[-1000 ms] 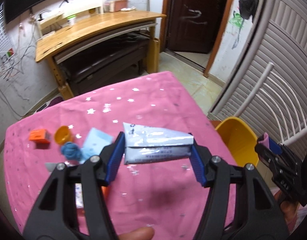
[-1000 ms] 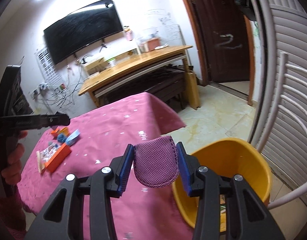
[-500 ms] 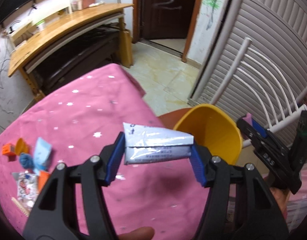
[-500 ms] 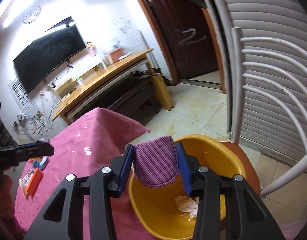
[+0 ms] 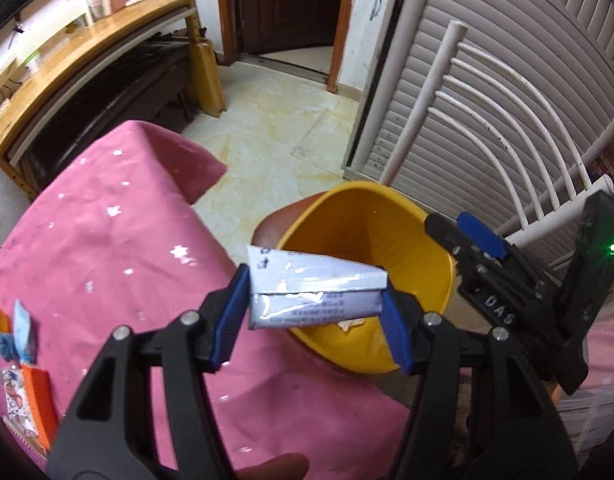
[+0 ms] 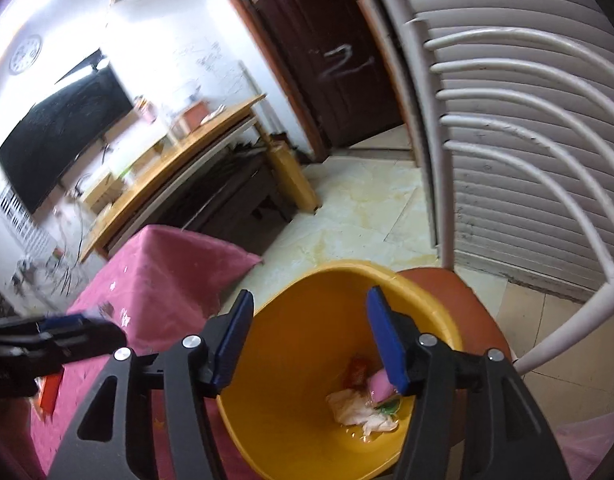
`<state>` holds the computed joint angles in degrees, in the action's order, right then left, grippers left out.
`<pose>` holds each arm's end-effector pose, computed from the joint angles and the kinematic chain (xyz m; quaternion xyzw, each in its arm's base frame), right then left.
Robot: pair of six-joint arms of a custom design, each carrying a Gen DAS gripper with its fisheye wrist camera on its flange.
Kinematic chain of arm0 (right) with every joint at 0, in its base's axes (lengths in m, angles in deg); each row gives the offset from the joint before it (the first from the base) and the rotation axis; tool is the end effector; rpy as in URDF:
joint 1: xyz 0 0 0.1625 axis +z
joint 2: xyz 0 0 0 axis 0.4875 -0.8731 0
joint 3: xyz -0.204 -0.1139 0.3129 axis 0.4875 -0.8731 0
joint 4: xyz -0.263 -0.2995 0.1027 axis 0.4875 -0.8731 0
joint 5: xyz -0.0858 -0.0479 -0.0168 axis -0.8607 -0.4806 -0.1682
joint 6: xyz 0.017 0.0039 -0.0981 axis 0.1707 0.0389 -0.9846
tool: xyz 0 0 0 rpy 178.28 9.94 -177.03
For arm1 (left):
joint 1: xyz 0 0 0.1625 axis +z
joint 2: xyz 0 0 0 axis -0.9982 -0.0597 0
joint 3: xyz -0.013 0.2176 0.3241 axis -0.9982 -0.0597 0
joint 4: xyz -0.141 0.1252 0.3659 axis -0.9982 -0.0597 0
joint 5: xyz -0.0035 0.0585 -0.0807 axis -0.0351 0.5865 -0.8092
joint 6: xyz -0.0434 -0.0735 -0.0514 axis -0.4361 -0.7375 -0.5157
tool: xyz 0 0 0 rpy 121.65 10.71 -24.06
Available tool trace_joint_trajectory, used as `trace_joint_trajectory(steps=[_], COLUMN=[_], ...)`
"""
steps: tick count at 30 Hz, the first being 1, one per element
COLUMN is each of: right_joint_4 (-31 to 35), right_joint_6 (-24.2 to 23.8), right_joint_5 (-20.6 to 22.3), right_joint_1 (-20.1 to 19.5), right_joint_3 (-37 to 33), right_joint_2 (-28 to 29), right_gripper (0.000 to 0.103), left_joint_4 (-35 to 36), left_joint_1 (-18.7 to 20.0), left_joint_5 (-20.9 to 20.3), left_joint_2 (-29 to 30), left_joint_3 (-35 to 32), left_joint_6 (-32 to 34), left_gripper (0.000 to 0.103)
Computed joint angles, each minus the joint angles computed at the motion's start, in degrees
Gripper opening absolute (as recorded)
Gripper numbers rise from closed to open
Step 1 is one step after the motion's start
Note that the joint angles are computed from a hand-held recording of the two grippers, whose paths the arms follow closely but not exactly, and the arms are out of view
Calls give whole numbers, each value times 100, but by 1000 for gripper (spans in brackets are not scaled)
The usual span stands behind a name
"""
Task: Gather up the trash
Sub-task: 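Carry both items to the yellow bin and open the right tool, then open the left tool over the yellow bin to drop the white packet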
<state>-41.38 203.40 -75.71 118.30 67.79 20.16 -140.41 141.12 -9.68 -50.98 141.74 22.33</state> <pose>0.4203 -0.2229 -0.0952 -0.2525 -0.7197 0.5734 0.2991 -0.0634 -0.3745 0.2961 0.5309 0.8304 0.0283 0.1665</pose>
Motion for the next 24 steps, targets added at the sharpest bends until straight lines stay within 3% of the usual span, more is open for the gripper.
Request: trace_joint_trajectory(steps=[2,5,9,13,24], right_joint_4=[752,1265,1532,1365,964], right_joint_6=[852,1618,2092,1909,1319], right_joint_5=[45,135,129,64,-52], right_joint_1=[59,155,237,226,205], right_joint_3=[-36,24,68,105,4], right_joint_2=[-84,-171,-206,-208,-108], right_gripper=[54,54,55,55,55], left_joint_4=[57,163,242,274,369], left_joint_1=[-57,-91,-192,-228,-110], left_joint_5=[-62,-239,-333,-426,-420], left_joint_2=[81,231,170,97,-379], left_joint_3=[35,34,129,160,70], left_joint_6=[-99,-275,-322,-385,-190], left_gripper=[59,64,64,76,77])
